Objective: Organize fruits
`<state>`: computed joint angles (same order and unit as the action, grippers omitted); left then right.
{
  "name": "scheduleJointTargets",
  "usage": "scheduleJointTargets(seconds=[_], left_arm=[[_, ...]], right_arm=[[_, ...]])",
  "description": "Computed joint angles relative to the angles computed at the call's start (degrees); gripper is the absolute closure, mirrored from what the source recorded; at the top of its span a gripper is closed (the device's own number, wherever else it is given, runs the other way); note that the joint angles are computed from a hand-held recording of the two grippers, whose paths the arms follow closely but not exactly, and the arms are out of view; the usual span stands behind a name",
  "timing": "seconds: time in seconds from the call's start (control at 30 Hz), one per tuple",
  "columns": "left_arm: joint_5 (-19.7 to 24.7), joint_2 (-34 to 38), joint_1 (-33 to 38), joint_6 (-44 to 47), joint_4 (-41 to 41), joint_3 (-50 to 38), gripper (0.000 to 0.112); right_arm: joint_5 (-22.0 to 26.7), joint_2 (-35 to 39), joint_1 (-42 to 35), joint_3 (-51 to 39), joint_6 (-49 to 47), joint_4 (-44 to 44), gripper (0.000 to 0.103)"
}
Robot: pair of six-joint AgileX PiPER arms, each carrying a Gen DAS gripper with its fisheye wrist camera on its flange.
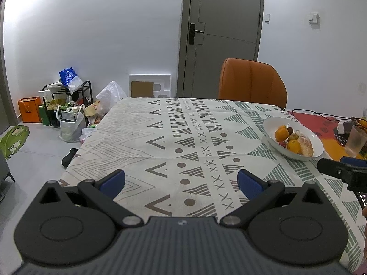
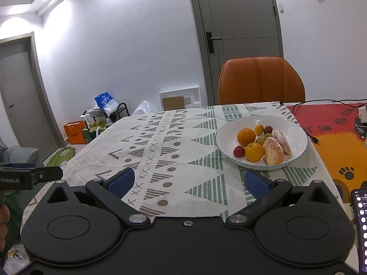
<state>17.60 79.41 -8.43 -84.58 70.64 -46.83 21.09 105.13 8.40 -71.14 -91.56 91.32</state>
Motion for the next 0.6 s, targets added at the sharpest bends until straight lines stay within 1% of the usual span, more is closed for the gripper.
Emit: scheduleJointTargets(seconds=[0.33,0.47,0.6], left_arm=[[-0.5,0.61,0.49,0.13,-0.72,-0.18,0.009],[-0.93,0.87,0.8,0.12,-1.1,-0.17,0.009],[-0.09,0.99,0.09,0.19,-0.82,-0.38,0.009]], right_arm=[[-0.65,0.23,0.03,-0.19,0.07,-0.05,0.0],[-0.74,-0.08,0.04,0.26,-1.4,1.09,0.0],[-0.77,0.13,0.04,0.09,-0.89,0.7,0.0]])
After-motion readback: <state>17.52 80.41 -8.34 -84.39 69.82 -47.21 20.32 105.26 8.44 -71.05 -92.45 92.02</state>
